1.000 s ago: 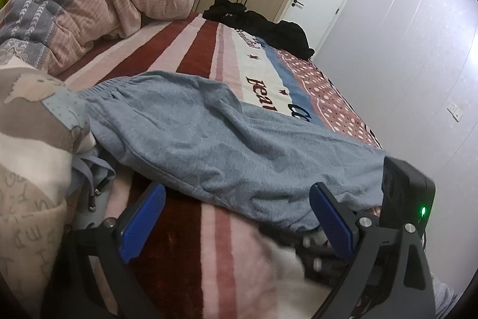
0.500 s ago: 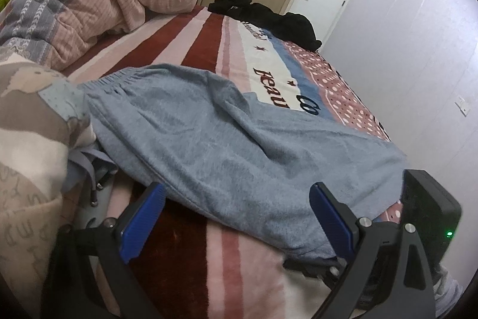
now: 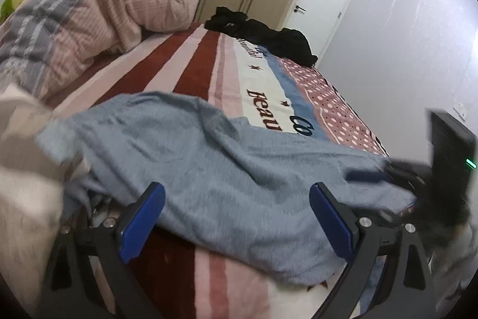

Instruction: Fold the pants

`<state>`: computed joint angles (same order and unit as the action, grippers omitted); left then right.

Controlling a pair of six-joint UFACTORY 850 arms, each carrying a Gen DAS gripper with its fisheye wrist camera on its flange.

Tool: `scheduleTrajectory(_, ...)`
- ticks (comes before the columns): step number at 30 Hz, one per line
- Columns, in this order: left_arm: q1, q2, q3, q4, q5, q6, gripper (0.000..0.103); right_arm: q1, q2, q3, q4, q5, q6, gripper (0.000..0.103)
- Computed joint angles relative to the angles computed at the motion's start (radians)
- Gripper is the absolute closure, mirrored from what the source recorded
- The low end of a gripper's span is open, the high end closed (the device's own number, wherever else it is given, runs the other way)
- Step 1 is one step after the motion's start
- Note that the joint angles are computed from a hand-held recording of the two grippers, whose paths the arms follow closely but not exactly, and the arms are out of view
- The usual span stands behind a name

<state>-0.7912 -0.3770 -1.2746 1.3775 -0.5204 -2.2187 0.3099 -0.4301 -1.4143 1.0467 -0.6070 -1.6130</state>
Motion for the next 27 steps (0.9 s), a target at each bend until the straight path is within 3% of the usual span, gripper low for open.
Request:
scheduleTrajectory(3, 0.008, -0.028, -0.045, -0.045, -0.012, 0.087, 0.007, 0.025, -0.130, -0.175, -0.197, 0.026, 0.153, 0.048)
scheduleTrajectory(5, 0.013, -0.036, -0.052, -0.041, -0.001, 0.086, 0.007, 0.036, -0.194, -0.256, -0.271, 0.041, 0.213, 0.040)
scheduleTrajectory(7, 0.016, -0.046, -0.057, -0.064, 0.000, 0.111, 0.007, 0.038, -0.270, -0.354, -0.320, 0.025, 0.262, 0.039)
scheduleTrajectory(9, 0.017, -0.050, -0.061, -0.092, -0.014, 0.140, 0.007, 0.040, -0.337, -0.446, -0.361, 0.001, 0.317, 0.038)
scheduleTrajectory(12, 0.019, -0.044, -0.050, -0.081, -0.017, 0.115, 0.007, 0.036, -0.422, -0.575, -0.420, -0.100, 0.394, 0.038)
scheduleTrajectory(13, 0.020, -0.041, -0.044, -0.068, -0.011, 0.097, 0.007, 0.034, -0.425, -0.580, -0.419, -0.114, 0.393, 0.042)
scheduleTrajectory(15, 0.020, -0.038, -0.039, -0.062, -0.012, 0.086, 0.007, 0.026, -0.406, -0.554, -0.396, -0.126, 0.351, 0.079)
scheduleTrajectory(17, 0.016, -0.040, -0.041, -0.069, -0.022, 0.095, 0.007, 0.023, -0.371, -0.501, -0.387, -0.099, 0.321, 0.097)
scheduleTrajectory(19, 0.015, -0.040, -0.040, -0.070, -0.020, 0.095, 0.007, 0.017, -0.323, -0.427, -0.357, -0.064, 0.271, 0.100)
scheduleTrajectory(23, 0.010, -0.039, -0.036, -0.065, -0.020, 0.085, 0.007, 0.018, -0.251, -0.315, -0.251, 0.103, 0.209, 0.102)
scheduleTrajectory(25, 0.007, -0.039, -0.038, -0.064, -0.026, 0.084, 0.007, 0.026, -0.240, -0.298, -0.241, 0.183, 0.221, 0.102)
scheduleTrajectory(27, 0.007, -0.040, -0.039, -0.069, -0.027, 0.089, 0.007, 0.031, -0.257, -0.326, -0.305, 0.209, 0.318, 0.102)
